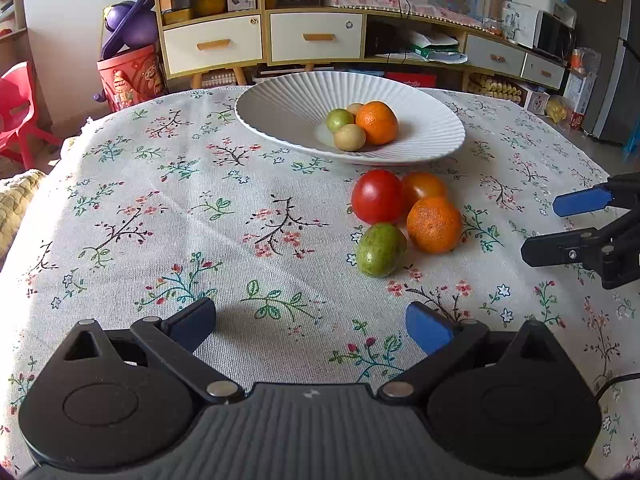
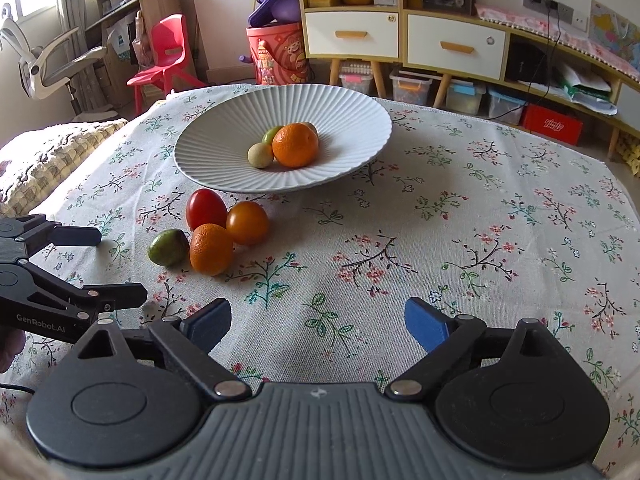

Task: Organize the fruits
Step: 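Grasp the remaining green lime with the left gripper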

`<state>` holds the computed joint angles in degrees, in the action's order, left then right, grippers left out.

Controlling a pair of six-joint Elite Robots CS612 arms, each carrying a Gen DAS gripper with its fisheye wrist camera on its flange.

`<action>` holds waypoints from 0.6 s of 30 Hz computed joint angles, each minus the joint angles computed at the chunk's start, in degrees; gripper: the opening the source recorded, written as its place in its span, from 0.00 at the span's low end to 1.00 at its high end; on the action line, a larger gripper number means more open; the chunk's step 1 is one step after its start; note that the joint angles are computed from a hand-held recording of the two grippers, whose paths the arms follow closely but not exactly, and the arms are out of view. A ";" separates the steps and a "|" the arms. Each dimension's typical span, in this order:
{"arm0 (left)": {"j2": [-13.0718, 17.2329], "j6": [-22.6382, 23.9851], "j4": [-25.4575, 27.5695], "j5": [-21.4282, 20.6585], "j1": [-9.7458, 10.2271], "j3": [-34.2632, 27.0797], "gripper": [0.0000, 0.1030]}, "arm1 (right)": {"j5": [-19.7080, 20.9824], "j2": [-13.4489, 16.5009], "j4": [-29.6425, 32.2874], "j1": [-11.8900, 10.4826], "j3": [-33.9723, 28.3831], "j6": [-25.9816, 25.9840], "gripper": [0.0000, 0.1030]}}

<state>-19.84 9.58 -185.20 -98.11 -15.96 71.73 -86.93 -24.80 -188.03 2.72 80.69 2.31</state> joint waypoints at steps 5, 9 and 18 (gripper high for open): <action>0.49 0.31 -2.56 -0.19 -0.10 0.24 0.90 | 0.04 0.25 1.77 0.33 -0.37 -1.07 0.91; 0.98 0.18 -4.41 -0.43 -0.17 0.17 0.90 | -0.94 0.68 1.52 0.86 -0.59 -3.27 0.98; 1.78 1.05 -5.08 -2.98 -0.12 -1.26 0.80 | -0.26 2.06 -3.49 0.79 -0.90 -5.83 1.00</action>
